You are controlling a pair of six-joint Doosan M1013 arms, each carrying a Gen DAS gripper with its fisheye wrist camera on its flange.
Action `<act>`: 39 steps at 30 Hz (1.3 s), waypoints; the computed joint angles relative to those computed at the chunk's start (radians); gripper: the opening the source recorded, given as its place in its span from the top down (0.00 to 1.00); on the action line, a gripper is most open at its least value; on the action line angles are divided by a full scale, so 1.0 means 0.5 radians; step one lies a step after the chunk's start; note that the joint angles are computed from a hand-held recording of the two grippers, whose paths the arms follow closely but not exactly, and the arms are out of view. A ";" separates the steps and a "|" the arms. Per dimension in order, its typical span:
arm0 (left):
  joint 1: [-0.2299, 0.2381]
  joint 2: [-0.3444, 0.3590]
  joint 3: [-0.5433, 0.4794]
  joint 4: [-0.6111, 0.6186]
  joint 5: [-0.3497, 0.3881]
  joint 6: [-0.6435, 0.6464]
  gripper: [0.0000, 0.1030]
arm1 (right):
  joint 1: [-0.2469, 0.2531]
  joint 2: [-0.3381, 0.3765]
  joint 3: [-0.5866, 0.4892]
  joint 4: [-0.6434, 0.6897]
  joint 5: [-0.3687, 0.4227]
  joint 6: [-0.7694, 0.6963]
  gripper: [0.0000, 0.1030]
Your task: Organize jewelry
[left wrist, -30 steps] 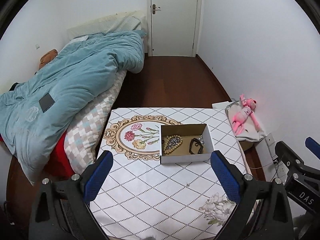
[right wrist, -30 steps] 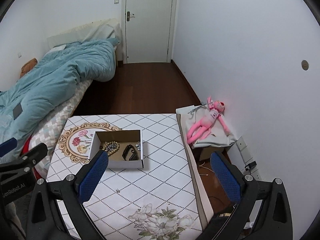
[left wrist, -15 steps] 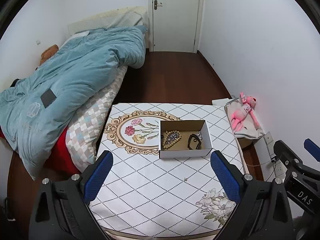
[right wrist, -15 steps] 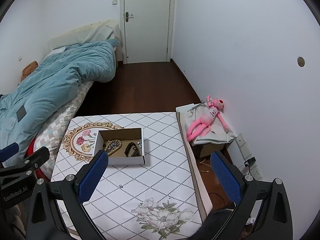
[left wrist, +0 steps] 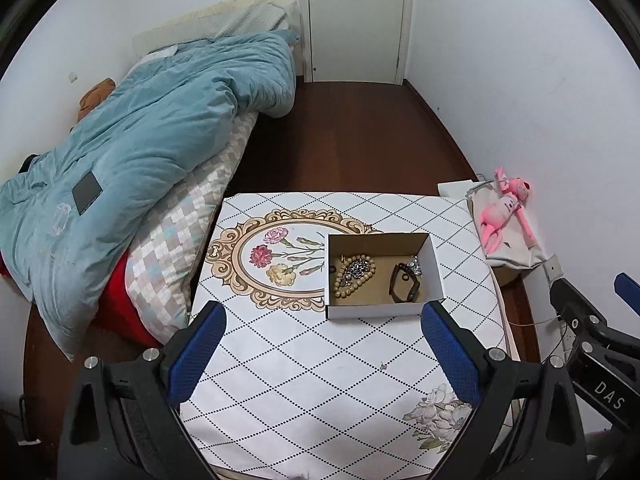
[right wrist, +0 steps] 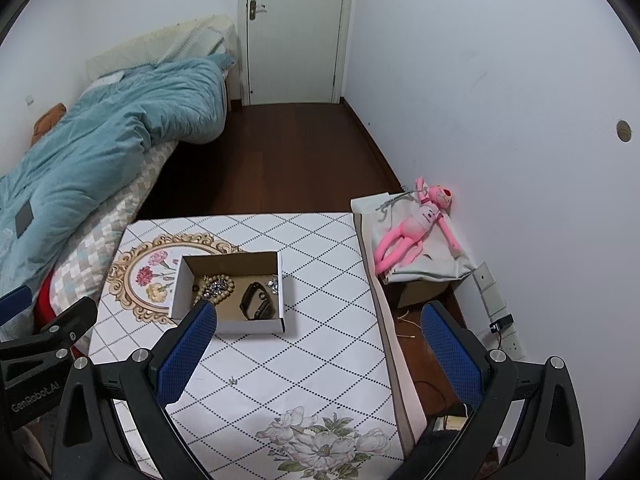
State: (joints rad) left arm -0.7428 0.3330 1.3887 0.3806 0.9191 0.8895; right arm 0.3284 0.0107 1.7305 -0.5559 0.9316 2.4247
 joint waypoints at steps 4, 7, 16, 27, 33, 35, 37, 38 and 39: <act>0.001 0.009 -0.003 -0.002 0.009 0.004 0.03 | -0.010 0.020 -0.006 0.041 0.010 -0.044 0.00; 0.002 0.015 -0.006 -0.012 0.017 0.012 0.03 | -0.012 0.025 -0.006 0.048 0.015 -0.051 0.00; 0.006 0.013 0.003 -0.018 0.011 0.009 0.03 | -0.009 0.028 -0.013 0.056 0.027 -0.071 0.00; 0.003 -0.004 0.026 0.020 0.000 -0.012 0.03 | -0.002 0.019 -0.008 0.065 0.031 -0.099 0.00; 0.002 -0.005 0.026 0.017 0.001 -0.013 0.03 | -0.003 0.019 -0.011 0.075 0.030 -0.123 0.00; 0.002 -0.005 0.027 0.020 -0.002 -0.014 0.03 | -0.004 0.020 -0.013 0.077 0.030 -0.130 0.00; 0.002 -0.006 0.027 0.016 -0.001 -0.014 0.03 | -0.004 0.022 -0.014 0.077 0.028 -0.127 0.00; 0.004 -0.007 0.028 0.013 -0.004 -0.012 0.03 | -0.002 0.023 -0.015 0.078 0.030 -0.127 0.00; 0.001 -0.006 0.027 0.021 0.000 -0.015 0.03 | -0.002 0.022 -0.014 0.074 0.028 -0.126 0.00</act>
